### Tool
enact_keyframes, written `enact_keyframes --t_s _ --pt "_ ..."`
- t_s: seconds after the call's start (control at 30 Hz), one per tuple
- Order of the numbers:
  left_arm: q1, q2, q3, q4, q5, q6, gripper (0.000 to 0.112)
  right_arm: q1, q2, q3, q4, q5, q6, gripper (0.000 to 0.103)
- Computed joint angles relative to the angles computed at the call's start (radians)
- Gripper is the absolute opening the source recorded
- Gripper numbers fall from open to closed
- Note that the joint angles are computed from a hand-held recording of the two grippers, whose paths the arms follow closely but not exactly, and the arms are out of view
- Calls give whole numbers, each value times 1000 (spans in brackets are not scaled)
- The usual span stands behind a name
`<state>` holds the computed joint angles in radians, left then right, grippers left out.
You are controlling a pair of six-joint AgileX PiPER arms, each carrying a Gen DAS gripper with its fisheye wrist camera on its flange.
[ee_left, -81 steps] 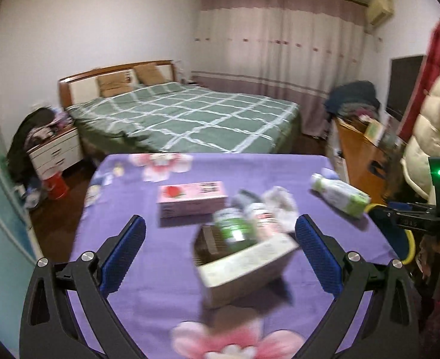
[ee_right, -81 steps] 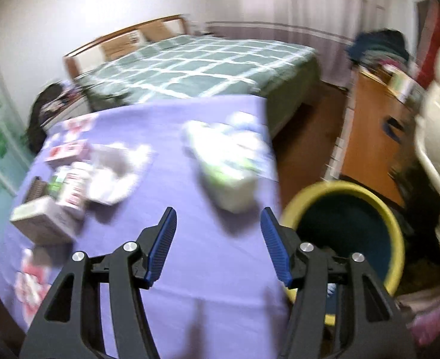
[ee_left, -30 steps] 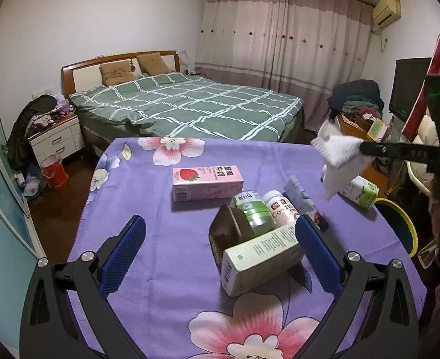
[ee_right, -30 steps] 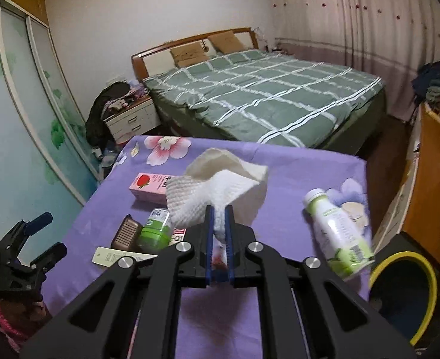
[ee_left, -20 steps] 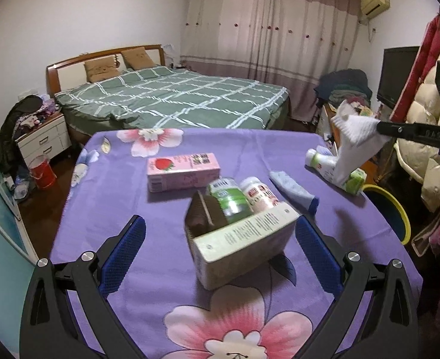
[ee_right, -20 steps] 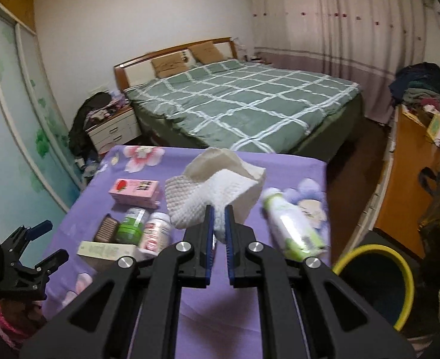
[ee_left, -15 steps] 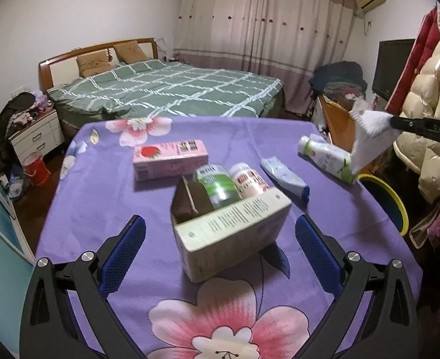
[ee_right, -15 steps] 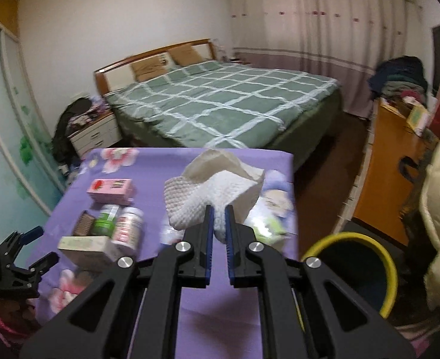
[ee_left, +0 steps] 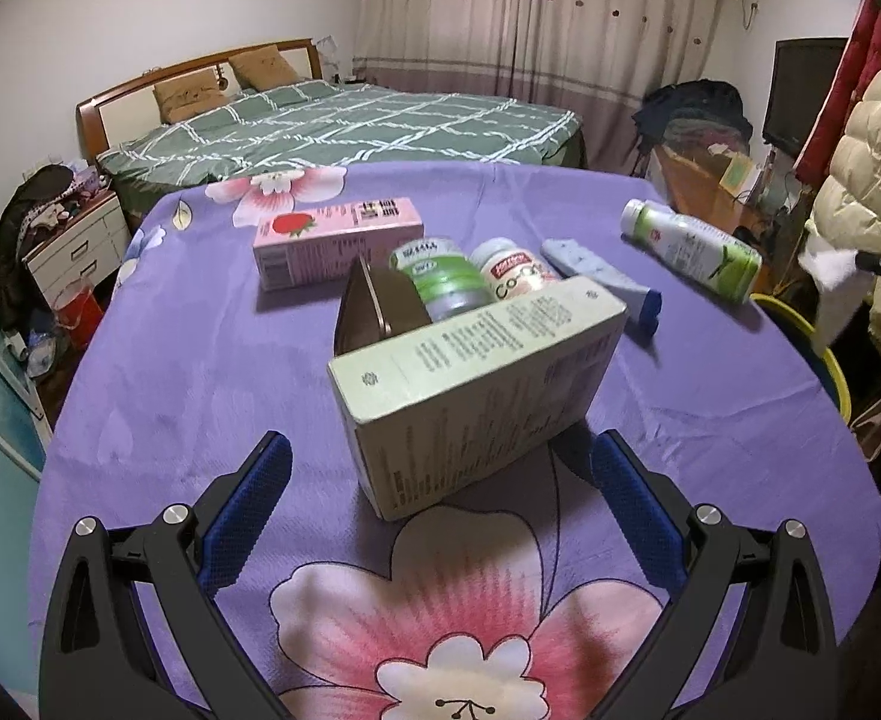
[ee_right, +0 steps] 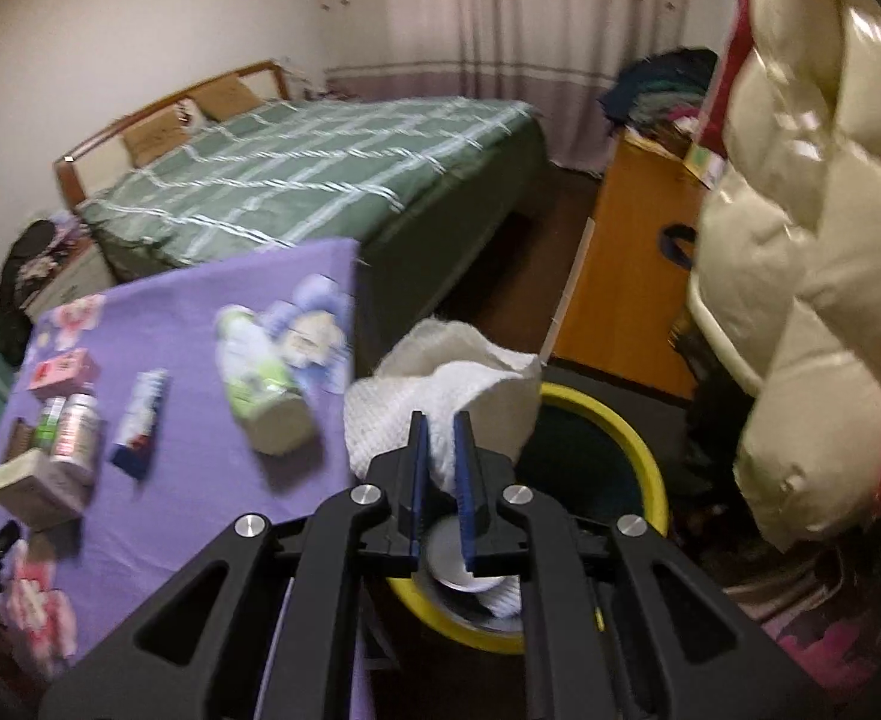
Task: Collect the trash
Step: 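Carry the tissue over the bin and open the right gripper, then grasp the cream cardboard box with the left gripper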
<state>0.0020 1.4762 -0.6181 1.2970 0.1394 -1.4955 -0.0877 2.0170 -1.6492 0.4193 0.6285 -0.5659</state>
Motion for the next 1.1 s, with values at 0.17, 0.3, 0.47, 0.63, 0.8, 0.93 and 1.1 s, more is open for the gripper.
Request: enact_keyframes --t_s 0.17,0.3,0.47,0.63,0.8,0.93,1.1 --pt "-19 42 -18 21 5 -20 98 -21 63 -20 -54 -16 50 10" --pt "-51 65 -34 19 26 -20 98 -35 96 -36 -64 -20 56 10" --pt "-81 80 -49 24 64 -29 98 -40 119 -56 -59 -13 53 11" --pt "-94 88 -59 1 86 -10 98 -41 143 -86 -57 1 64 22" --pt "-124 97 -73 -52 98 43 98 -51 145 -77 -23 -2 34 24" --pt "-158 110 -89 -138 87 122 98 -61 148 -81 -3 5 14 24" --pt "-218 143 -136 -386 55 369 98 -70 144 -67 30 1 -18 24"
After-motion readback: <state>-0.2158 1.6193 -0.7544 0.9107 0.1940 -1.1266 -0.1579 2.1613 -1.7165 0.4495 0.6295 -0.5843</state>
